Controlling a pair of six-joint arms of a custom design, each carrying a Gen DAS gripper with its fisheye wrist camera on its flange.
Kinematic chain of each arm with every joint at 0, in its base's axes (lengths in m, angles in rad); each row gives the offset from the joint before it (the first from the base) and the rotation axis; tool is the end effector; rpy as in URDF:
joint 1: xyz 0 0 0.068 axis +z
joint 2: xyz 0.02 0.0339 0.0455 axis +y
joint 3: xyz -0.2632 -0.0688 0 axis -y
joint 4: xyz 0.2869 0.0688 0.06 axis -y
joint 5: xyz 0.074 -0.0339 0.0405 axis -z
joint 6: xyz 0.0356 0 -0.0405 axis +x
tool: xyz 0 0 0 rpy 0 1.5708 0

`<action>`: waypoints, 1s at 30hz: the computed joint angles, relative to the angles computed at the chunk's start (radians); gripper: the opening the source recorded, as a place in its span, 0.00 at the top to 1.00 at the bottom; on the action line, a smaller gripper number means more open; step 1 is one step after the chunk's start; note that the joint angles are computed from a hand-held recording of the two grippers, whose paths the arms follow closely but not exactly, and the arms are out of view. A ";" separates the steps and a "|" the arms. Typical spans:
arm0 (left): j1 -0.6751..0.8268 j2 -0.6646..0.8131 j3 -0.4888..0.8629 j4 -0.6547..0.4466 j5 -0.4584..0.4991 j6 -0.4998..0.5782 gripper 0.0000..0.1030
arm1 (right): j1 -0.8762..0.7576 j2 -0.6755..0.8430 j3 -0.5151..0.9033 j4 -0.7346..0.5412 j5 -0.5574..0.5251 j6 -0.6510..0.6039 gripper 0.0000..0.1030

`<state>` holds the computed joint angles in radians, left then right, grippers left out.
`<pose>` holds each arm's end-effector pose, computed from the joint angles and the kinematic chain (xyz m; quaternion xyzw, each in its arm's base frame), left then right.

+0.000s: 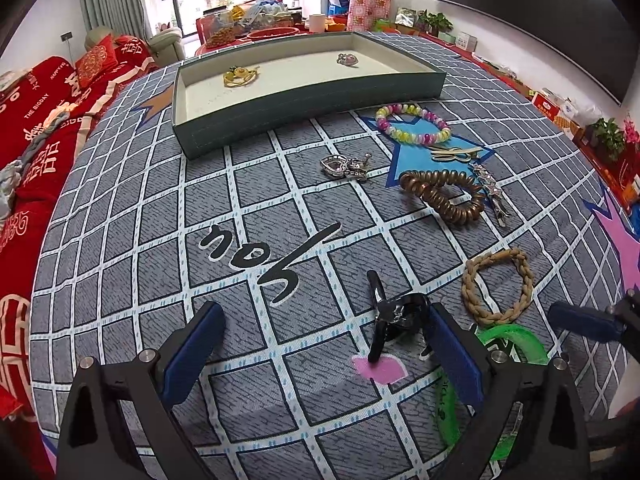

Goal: Organize jewelry
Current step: 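Grasp the black hair clip with the left gripper while the right grasps the green bangle, then carry both items into the tray and open both grippers to release them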

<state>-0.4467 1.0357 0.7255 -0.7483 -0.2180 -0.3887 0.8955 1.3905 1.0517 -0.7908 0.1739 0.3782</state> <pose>0.2113 -0.0927 0.2147 0.0003 0.9620 -0.0060 0.2729 0.1985 0.2380 0.2351 -0.2303 0.9446 0.0615 0.2256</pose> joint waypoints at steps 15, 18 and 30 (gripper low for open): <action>-0.025 -0.058 -0.005 0.008 0.050 0.041 0.64 | -0.007 -0.040 -0.030 0.023 -0.030 0.008 0.90; -0.003 -0.075 -0.009 0.000 0.072 0.037 0.64 | -0.032 -0.066 -0.045 0.034 -0.064 0.010 0.90; 0.068 -0.130 0.034 -0.030 0.114 0.042 0.64 | -0.161 -0.122 -0.026 0.070 -0.166 0.009 0.90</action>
<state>-0.3784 0.9055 0.7599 -0.7780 -0.1040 -0.3469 0.7341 1.2680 1.0258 -0.7209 0.0083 0.3868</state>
